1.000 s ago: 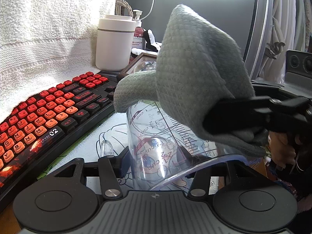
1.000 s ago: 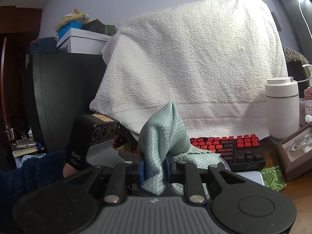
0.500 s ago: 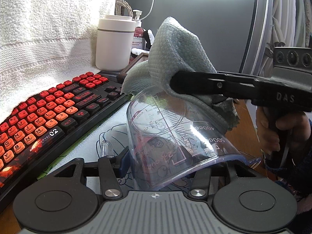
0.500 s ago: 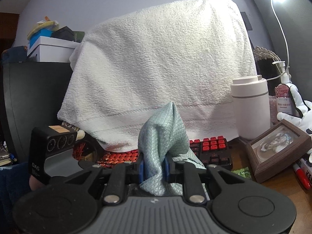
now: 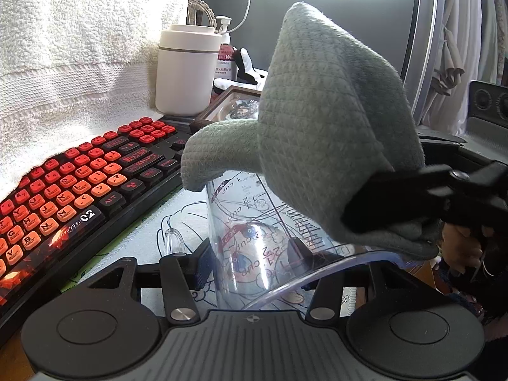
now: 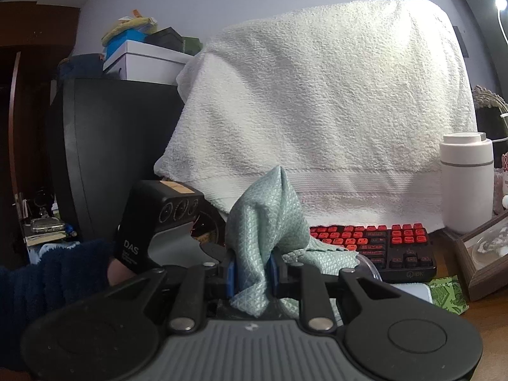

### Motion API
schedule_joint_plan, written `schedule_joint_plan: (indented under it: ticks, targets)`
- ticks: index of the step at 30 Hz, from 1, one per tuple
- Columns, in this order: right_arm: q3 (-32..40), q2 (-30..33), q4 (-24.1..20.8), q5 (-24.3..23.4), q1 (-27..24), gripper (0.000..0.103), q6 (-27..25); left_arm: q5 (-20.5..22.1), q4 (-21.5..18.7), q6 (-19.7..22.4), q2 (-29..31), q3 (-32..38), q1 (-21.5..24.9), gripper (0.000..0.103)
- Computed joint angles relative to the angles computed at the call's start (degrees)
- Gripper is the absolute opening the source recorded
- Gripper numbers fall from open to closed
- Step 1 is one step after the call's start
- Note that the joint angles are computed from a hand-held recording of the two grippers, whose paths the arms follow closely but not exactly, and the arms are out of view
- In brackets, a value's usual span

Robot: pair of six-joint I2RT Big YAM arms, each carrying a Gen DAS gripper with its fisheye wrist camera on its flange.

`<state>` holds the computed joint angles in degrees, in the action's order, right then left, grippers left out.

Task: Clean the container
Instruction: 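Wipe the cup rim again with the cloth in the right gripper, then rub the green cloth down over the cup rim with the right gripper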

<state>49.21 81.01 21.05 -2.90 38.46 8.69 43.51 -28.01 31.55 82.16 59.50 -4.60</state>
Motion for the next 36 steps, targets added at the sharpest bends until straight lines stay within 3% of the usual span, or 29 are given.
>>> schedule_joint_plan:
  ticks: [2, 8, 36]
  targets:
    - [0.08, -0.03, -0.11, -0.31, -0.6, 0.017, 0.32, 0.04, -0.06, 0.02, -0.08, -0.05, 0.03, 0.05]
    - [0.54, 0.47, -0.22, 6.43, -1.34, 0.017, 0.17, 0.01, -0.05, 0.04, 0.14, 0.15, 0.03, 0.05]
    - [1.2, 0.64, -1.51, 8.01, -1.54, 0.017, 0.61, -0.25, 0.35, -0.28, 0.2, 0.08, -0.32, 0.05]
